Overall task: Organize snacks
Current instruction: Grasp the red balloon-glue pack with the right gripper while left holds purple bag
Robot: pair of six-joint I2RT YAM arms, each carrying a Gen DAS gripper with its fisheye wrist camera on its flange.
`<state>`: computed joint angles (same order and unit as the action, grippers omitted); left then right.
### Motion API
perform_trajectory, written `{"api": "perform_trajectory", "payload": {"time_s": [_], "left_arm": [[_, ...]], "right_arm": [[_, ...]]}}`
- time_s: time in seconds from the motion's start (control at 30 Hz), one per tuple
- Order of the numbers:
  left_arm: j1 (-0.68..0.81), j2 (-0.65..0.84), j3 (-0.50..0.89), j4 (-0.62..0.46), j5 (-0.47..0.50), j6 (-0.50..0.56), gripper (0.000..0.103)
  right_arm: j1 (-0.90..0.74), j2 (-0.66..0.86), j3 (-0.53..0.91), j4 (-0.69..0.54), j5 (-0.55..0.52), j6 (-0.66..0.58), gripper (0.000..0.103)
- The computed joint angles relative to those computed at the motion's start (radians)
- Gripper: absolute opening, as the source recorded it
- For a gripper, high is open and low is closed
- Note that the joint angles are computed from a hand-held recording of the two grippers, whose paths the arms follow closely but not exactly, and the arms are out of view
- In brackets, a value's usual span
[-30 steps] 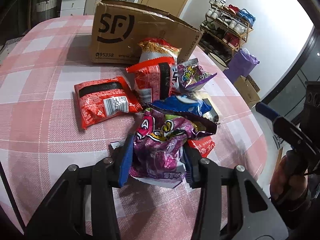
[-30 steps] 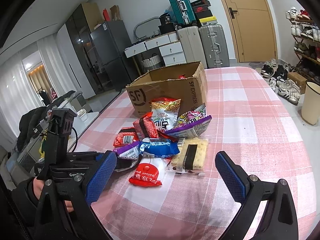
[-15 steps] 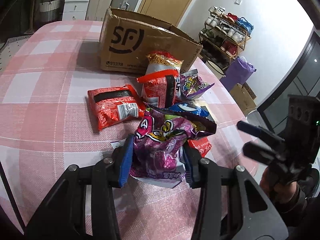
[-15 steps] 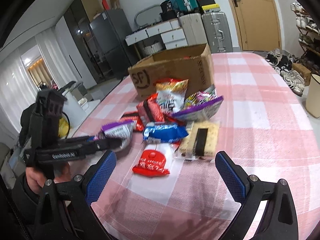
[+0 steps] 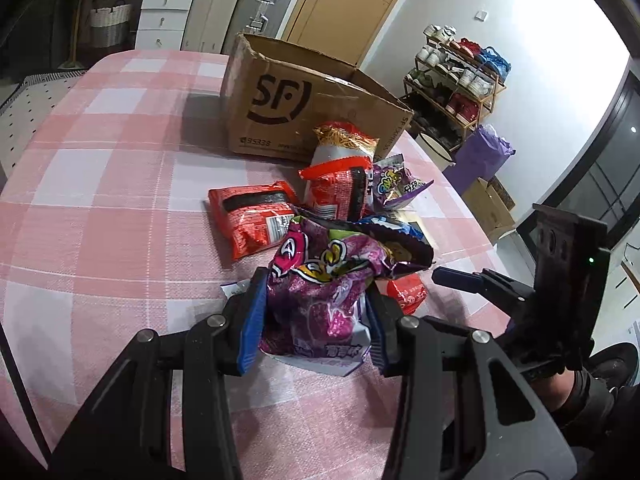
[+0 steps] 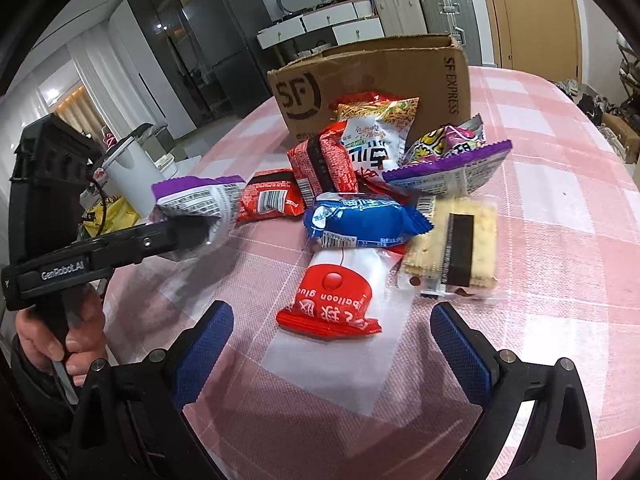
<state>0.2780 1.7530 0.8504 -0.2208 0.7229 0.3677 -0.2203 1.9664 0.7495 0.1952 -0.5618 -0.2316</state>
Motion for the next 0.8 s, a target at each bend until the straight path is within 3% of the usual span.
{"api": "perform_trajectory", "payload": {"time_s": [0.33, 0.53, 0.67, 0.8], "left_arm": [[-0.001, -0.028, -0.045, 0.086, -0.139, -0.014, 0.040], [0.005, -0.020, -0.049, 0.101, -0.169, -0.010, 0.040], [0.002, -0.016, -0.055, 0.128, -0.206, -0.021, 0.040], [-0.005, -0.016, -0.069, 0.163, -0.255, -0.035, 0.040]], "right_arm": [[0.085, 0.058, 0.083, -0.011, 0.082, 0.052, 0.101], [0.141, 0.090, 0.126, -0.015, 0.128, 0.084, 0.100], [0.176, 0.093, 0.124, 0.004, 0.184, 0.080, 0.091], [0.195, 0.096, 0.114, 0.023, 0.226, 0.067, 0.089]]}}
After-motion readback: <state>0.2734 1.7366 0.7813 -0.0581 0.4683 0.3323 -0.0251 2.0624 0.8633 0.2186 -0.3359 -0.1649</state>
